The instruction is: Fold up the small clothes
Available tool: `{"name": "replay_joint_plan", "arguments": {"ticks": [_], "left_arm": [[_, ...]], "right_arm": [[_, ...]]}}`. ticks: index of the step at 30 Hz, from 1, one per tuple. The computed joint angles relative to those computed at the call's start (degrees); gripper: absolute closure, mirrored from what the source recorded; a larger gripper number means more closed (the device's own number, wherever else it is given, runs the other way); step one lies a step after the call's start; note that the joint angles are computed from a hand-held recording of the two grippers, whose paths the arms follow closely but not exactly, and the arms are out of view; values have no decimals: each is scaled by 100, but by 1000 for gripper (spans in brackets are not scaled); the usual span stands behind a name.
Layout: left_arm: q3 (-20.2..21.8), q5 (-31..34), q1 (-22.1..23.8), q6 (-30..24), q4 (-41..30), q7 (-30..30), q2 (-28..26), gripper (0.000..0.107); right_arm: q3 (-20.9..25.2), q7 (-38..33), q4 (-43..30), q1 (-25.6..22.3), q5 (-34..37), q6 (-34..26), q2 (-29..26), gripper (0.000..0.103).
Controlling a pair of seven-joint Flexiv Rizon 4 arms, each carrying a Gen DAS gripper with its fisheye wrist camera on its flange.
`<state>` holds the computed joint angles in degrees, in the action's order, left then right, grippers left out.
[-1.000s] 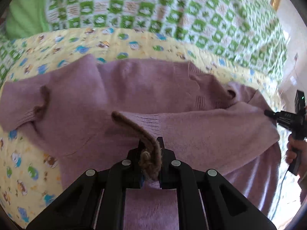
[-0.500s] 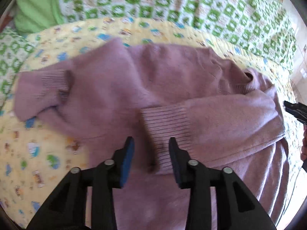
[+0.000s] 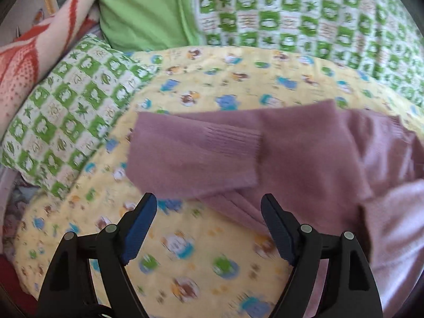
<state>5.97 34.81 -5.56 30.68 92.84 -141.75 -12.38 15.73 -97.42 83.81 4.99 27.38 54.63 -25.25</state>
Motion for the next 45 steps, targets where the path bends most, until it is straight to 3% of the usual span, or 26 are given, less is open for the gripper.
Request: {"name": "replay_joint_plan", "arguments": {"ticks": [6,13,15,16,17,18,20,27,32,37,39,41,44,45], "left_arm": [[53,-36,152,-159,-344,791,-496,25],[115,-668,280,366,-113,1546,-567,25],[153,-607,234,266,-196,1678,-648,27],[157,-628,239,273,-218,1768,-682,42],[154,-689,270,369,-200,1876,-699,75],[154,-780,289,348,-229,1953,-726,89],[189,-865,278,371,-261,1921,-707,101],[-206,-1468,46,1570,-318,1969,-295,102],[-751,-2391,-288,2432,-1005,2658,-906,102],[-917,-2962,-683,2368,-1866,3082,-1825,100],[-820,-3077,-872,2099,-2180,3145,-2143,98],[-737,-3225,-980,1908,-2175,3172,-2222,90],[-588,-3284,-1040,2071,-1640,3141,-1911,85],[-510,-3243,-1070,2101,-1460,3065,-1766,75]], "right_arm": [[87,51,-25,3,209,-293,-84,54],[-2,257,-40,73,101,-351,-137,54],[-5,276,-31,80,84,-340,-142,54],[-11,291,-35,90,60,-351,-150,54],[-9,298,-42,97,43,-363,-155,54],[0,292,-42,100,39,-362,-156,54],[22,253,-36,105,41,-344,-147,54],[70,119,29,114,127,-104,-71,54],[77,183,104,41,289,83,-7,54],[-14,361,394,-23,332,405,163,54],[-61,452,509,-57,296,487,217,54],[-103,526,585,-83,224,516,239,54],[-90,518,604,-169,220,486,227,54],[-64,483,592,-201,253,475,216,54]]}}
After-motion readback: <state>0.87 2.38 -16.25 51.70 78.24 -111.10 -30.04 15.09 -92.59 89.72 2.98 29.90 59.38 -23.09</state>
